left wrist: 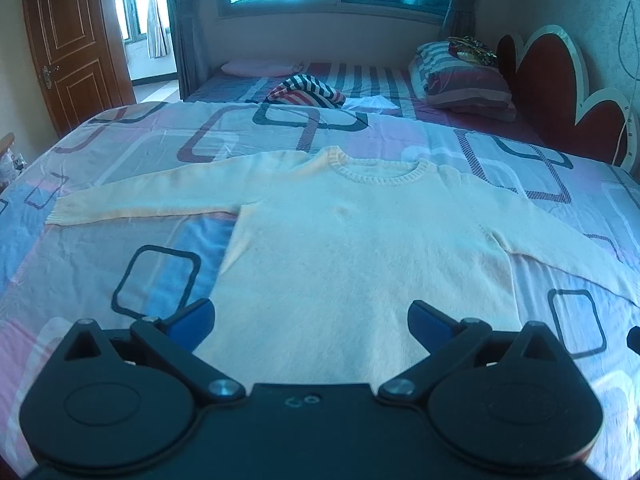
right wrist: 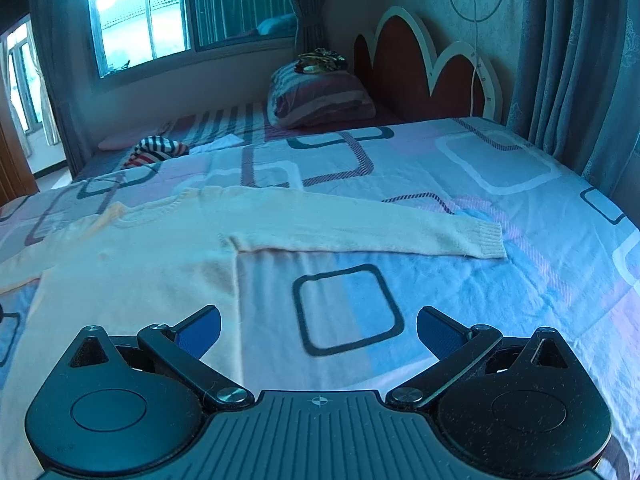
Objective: Fold small clothes
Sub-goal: 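Move the right gripper to the sweater sleeve cuff and close on it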
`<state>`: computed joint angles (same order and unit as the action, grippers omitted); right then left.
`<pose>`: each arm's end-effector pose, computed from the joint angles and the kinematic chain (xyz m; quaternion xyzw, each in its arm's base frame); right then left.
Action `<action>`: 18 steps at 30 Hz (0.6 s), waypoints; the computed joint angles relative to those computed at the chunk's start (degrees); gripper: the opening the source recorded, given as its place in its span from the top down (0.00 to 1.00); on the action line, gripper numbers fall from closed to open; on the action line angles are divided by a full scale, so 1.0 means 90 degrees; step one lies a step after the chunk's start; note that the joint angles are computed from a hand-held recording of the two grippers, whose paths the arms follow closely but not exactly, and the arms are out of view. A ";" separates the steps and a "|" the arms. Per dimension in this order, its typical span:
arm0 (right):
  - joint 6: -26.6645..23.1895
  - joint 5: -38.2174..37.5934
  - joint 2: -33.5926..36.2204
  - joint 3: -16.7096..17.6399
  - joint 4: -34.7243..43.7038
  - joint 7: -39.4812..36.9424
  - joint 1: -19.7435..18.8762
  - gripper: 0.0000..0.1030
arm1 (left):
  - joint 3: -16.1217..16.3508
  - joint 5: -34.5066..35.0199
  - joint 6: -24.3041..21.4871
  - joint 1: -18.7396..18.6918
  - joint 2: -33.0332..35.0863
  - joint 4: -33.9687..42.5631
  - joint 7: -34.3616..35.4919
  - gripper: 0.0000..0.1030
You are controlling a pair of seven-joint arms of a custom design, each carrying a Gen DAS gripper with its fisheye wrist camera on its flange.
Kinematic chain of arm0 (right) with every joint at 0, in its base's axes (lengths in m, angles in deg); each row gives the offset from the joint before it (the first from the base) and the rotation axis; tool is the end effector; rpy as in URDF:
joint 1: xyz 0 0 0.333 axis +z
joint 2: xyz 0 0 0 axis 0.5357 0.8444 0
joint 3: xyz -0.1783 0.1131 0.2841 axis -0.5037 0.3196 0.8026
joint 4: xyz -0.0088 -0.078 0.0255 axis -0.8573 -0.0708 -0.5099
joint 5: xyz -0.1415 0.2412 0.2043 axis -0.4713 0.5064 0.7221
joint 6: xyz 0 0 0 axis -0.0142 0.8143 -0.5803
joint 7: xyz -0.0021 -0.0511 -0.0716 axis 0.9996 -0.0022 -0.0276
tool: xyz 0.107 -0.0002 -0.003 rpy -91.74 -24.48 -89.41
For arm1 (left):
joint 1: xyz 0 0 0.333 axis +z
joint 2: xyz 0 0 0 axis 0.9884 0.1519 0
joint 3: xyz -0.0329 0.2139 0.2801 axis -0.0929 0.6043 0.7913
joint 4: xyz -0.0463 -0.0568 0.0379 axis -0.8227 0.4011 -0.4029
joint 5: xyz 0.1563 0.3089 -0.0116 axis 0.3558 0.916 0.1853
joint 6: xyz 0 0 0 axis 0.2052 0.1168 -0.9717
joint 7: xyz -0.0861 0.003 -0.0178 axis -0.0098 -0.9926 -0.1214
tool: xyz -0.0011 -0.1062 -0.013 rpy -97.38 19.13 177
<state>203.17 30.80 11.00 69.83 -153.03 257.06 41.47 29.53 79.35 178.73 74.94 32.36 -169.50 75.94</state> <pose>0.3598 0.1481 0.5564 -0.4075 0.8264 -0.2974 0.2501 0.4969 -0.1702 0.5977 -0.5635 0.7442 -0.2792 0.2251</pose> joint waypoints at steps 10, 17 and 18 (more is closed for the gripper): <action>0.1280 -0.0762 0.0585 -0.0538 -0.0428 0.0202 -0.0741 0.01 | 0.0007 0.1201 -0.0134 -0.0306 0.0813 0.0625 -0.1018 0.01; 0.1976 -0.1008 0.1144 -0.0982 -0.0562 0.0384 -0.1253 0.28 | 0.0172 0.1273 -0.0349 -0.0659 0.1234 0.1009 -0.1112 0.01; 0.2088 -0.1013 0.1215 -0.1047 -0.0588 0.0441 -0.1343 0.28 | 0.0206 0.1366 -0.0363 -0.0705 0.1291 0.1067 -0.1163 0.01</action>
<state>221.95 21.69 21.94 60.41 -158.32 261.03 29.39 31.38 91.64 175.46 68.60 43.98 -159.89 65.47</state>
